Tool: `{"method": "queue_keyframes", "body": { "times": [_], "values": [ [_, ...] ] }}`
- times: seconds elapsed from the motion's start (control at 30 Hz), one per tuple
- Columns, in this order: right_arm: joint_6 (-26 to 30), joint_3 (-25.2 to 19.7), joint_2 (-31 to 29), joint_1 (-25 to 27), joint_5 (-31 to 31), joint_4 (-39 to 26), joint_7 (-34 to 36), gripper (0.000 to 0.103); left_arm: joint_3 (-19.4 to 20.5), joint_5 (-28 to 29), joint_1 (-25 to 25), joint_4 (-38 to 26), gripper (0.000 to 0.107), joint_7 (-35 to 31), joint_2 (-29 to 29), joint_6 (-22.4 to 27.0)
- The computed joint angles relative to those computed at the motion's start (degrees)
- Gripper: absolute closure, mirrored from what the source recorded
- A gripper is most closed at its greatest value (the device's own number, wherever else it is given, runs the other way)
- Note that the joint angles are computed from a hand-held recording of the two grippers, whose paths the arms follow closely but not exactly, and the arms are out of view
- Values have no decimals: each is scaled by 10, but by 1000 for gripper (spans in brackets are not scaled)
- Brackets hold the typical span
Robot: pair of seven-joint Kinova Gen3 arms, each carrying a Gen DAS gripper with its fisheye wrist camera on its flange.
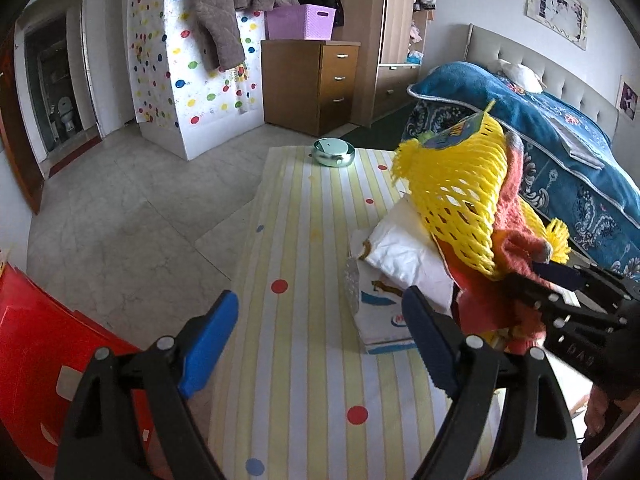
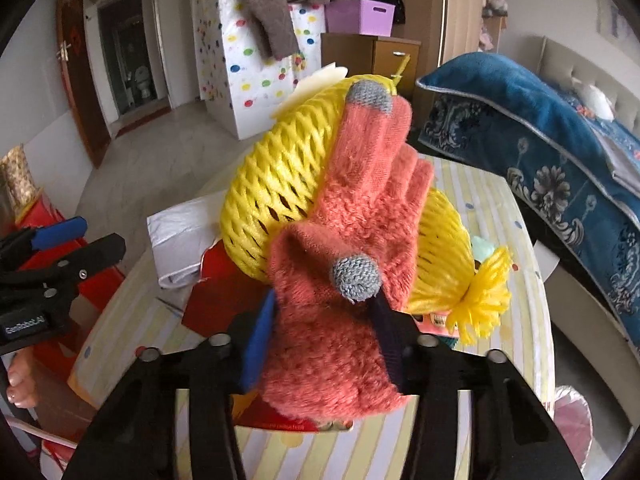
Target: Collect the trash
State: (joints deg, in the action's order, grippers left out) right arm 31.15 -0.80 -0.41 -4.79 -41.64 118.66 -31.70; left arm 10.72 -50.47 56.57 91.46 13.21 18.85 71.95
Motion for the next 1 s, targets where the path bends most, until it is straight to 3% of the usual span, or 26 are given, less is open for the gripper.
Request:
{"method": "queue_keyframes", "body": {
  "times": [0.07,0.17,0.33,0.67,1.0],
  "values": [
    [12,8,-6,6,-15,-1,15,83,1,-2,5,-1,26,0,0,6],
    [2,18,-27,8,-28,5,23,92,3,-8,13,-6,26,1,1,18],
    [11,58,-59,10,-60,10,52,94,6,-19,26,-14,26,2,5,32],
    [47,160,-128,18,-196,21,169,95,3,-38,44,-50,24,-31,20,45],
    [80,191,-108,62,-203,6,170,94,-21,-60,47,-122,23,-108,54,21]
  ]
}}
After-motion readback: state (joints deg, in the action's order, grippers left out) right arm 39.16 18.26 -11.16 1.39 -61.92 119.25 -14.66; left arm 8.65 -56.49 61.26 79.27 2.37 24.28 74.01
